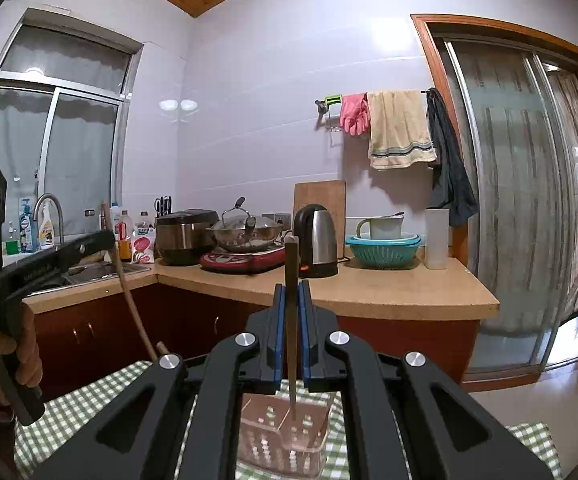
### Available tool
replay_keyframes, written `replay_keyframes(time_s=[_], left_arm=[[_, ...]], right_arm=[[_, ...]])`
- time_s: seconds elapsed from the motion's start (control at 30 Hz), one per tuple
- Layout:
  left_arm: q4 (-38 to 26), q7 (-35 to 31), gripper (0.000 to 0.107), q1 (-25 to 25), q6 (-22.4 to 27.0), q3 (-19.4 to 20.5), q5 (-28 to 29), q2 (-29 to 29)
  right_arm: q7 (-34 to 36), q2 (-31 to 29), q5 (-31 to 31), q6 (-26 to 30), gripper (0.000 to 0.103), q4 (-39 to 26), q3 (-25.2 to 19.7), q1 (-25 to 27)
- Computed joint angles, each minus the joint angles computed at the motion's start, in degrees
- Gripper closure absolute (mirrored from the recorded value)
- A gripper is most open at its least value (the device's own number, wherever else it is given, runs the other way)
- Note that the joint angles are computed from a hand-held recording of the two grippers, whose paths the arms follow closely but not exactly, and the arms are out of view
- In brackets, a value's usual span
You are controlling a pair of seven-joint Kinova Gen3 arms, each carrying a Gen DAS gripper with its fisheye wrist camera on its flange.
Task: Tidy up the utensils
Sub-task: 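Carry the chopstick upright in the left tool over the beige holder, then open the left tool to drop the chopstick into the holder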
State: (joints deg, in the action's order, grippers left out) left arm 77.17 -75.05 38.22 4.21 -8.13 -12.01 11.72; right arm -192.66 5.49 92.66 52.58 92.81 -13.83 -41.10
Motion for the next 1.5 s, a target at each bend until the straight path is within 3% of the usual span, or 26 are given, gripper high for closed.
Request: replay_keyframes(time_s=[0.1, 0.37, 0.67, 0.73, 0.8, 0.87, 0.93, 1.1, 1.33, 1.5], left_arm=[[-2.87, 1.38, 0.101, 2.24, -0.9, -3.33, 0.29, 2.78], [-6.66, -2.32, 0.101, -4.84, 2.88, 5.58, 3.62, 8.71], [-10.3, -4.69, 0.101, -7.97, 11.05, 10.0, 4.94, 13.86], [-10.51, -5.84, 0.098, -8.97, 12.4, 11.48, 5.37, 14.19], [-10.04, -5.94, 0.086, -8.5, 12.72, 11.02, 5.06, 14.08], [-9.49, -5.4, 0.066, -7.81, 12.17, 10.29, 4.75, 13.82], [-9.19, -5.08, 0.058, -7.46, 11.73, 9.95, 4.46, 13.59], [-8.18, -5.62, 0.043, -7.58, 11.33, 10.59, 4.21, 12.35], [-0.75, -2.47, 0.029, -1.93, 6.84, 5.08, -0.44, 7.13], [6.61, 2.4, 0.029, 2.95, 4.82, -0.12, -4.22, 2.82]], right_arm=[[-0.27, 1.19, -0.54, -2.74, 0.096, -0.7, 1.06, 1.33], [-1.48, 4.23, -4.73, -9.19, 0.096, -0.22, 3.64, 3.63], [0.79, 6.47, -10.23, -13.39, 0.096, -0.17, 5.74, 3.92], [0.92, 6.6, -10.95, -13.24, 0.096, -0.07, 6.19, 3.51], [1.37, 6.55, -11.72, -13.59, 0.094, -0.12, 6.56, 3.54], [1.73, 6.42, -12.11, -12.89, 0.086, -0.33, 6.73, 3.18], [0.71, 5.97, -11.05, -11.7, 0.069, 0.09, 6.8, 2.46], [0.52, 5.12, -9.37, -7.59, 0.053, 0.35, 5.79, 1.15], [-0.18, 2.3, -7.49, -0.05, 0.049, 3.1, 2.57, -1.48], [-3.21, -0.17, -8.41, 6.2, 0.049, 7.86, -0.95, -3.84]])
